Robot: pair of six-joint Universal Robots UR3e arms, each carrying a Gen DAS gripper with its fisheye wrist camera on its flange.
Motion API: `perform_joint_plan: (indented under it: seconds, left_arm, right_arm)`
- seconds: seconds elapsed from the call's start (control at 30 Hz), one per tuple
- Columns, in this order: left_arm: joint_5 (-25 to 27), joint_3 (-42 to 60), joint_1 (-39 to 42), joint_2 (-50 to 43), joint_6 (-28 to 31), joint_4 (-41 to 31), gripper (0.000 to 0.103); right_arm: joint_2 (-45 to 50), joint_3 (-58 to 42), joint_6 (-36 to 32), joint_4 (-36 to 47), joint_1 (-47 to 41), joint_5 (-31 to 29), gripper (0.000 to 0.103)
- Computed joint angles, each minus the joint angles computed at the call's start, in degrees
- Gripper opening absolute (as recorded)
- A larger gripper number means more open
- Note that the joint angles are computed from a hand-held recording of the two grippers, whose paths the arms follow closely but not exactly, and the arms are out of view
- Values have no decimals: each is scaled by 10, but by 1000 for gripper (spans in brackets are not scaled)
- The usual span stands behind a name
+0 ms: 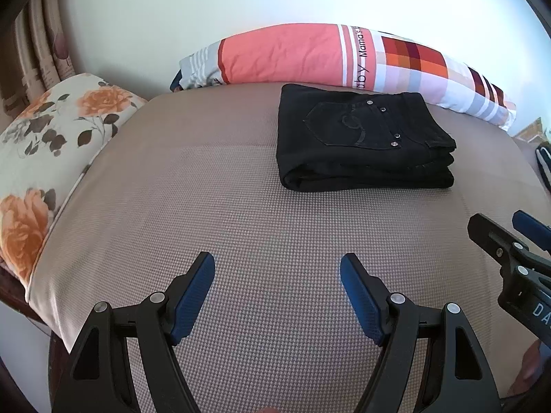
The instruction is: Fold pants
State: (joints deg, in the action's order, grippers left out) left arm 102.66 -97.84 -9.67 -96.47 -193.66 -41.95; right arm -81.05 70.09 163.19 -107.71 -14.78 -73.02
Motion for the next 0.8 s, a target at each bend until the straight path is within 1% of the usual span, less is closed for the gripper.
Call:
perform_joint_plan:
  seconds: [0.2, 0.8]
  left_arm:
    - [0, 0, -2, -1, 2, 0, 76]
    - [-1, -9, -4, 0, 0, 4, 76]
  right_arm:
    - [-5, 14, -7, -16, 8, -18, 83]
    - [-7, 23, -7, -11, 13, -19, 84]
